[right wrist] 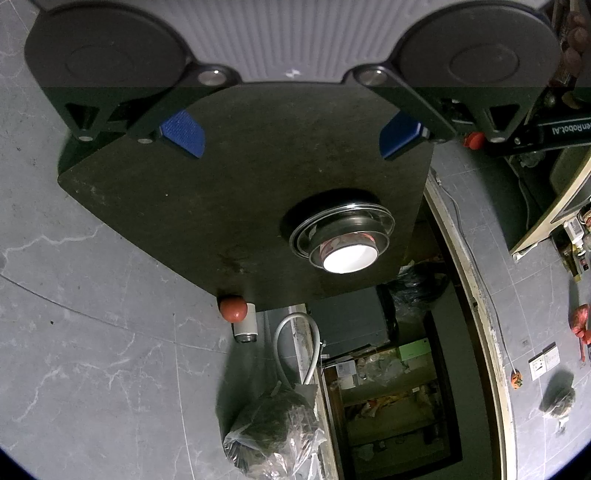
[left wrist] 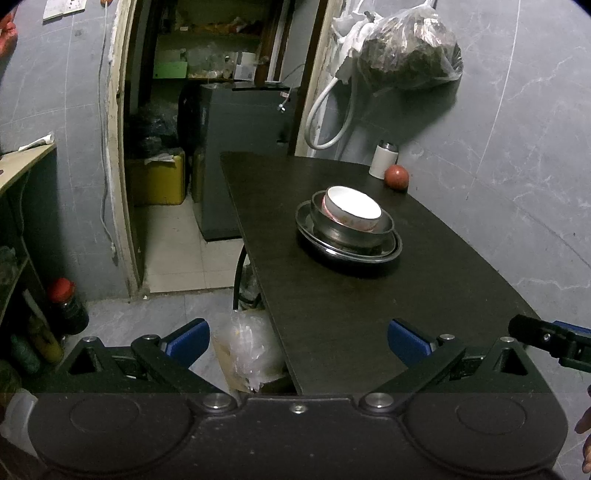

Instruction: Organize plates and bowls

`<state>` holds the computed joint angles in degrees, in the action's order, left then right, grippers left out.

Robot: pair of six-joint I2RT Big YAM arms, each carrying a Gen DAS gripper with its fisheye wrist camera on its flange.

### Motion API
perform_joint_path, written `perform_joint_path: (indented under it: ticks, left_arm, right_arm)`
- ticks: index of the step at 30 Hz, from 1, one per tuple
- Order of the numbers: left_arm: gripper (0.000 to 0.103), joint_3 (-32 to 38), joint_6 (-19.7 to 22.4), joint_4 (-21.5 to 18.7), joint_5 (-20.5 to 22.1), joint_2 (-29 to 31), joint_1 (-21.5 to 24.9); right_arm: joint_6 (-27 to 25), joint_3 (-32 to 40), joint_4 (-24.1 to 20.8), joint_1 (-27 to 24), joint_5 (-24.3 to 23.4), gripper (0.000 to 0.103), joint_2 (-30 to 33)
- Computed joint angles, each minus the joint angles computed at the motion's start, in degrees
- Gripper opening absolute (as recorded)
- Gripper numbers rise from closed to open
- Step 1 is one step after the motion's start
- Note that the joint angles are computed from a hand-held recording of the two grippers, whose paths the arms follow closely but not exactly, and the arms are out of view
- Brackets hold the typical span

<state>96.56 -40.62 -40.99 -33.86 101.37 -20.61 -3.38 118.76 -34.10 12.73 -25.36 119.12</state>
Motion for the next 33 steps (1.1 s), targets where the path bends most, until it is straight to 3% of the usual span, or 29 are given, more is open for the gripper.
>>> perform_joint_path:
  ticks: [33]
  left_arm:
    - [0.102,0.5,0.6,-0.2,0.6,0.5,0.5]
  right_arm:
    - [-0.3,0.8,-1.1,-0.1,-0.1,0.103,0.4]
